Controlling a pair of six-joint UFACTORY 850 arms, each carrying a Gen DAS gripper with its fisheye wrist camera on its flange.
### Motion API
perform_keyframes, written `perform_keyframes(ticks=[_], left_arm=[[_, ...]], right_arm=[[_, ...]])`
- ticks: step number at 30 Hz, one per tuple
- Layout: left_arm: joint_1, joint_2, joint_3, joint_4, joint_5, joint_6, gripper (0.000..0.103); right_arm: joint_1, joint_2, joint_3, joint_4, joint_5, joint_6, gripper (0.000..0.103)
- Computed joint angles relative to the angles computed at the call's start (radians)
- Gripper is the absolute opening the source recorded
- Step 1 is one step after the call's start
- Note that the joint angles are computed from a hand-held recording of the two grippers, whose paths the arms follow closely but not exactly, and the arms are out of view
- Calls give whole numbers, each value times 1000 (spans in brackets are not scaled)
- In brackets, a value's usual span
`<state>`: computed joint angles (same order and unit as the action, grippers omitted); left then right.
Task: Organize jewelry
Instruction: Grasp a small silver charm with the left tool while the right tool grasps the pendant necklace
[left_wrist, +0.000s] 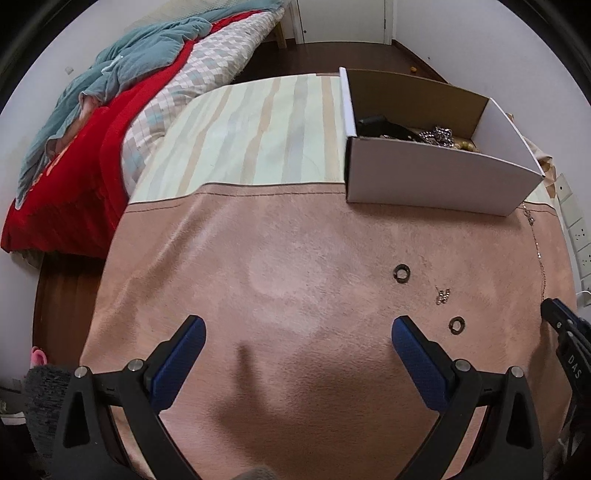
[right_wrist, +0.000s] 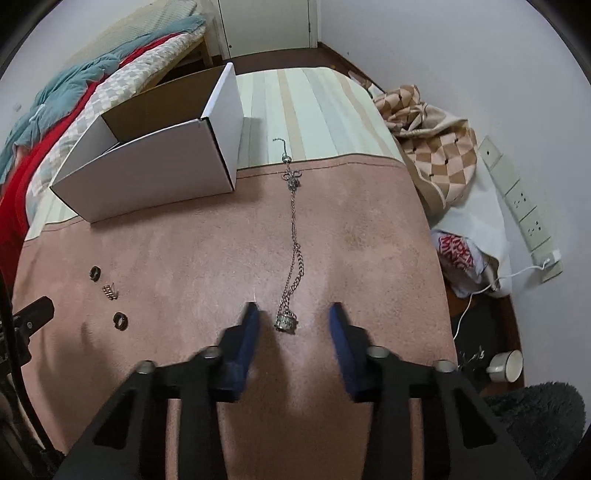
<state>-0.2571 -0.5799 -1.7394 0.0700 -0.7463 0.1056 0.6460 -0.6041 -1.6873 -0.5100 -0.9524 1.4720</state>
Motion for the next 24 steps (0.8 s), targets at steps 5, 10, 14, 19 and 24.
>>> perform_keyframes(ticks=[5,10,14,19,24], left_arm=[[1,-4,-3,-67,-18,50,103],[4,-23,-28,-222,-62,131,102],[-8,-39,-38,-303,-75,175,102],[-35,-38,-26,-308,-61,212,67],[-54,-39,-21,-288,-37,219,41]], right_arm=[[9,31,38,20,51,16,10],[25,62,78,38,90,34,10],[29,60,76,38,81,36,10],[25,67,90,32,77,55,10],[22,68,90,32,75,55,10]])
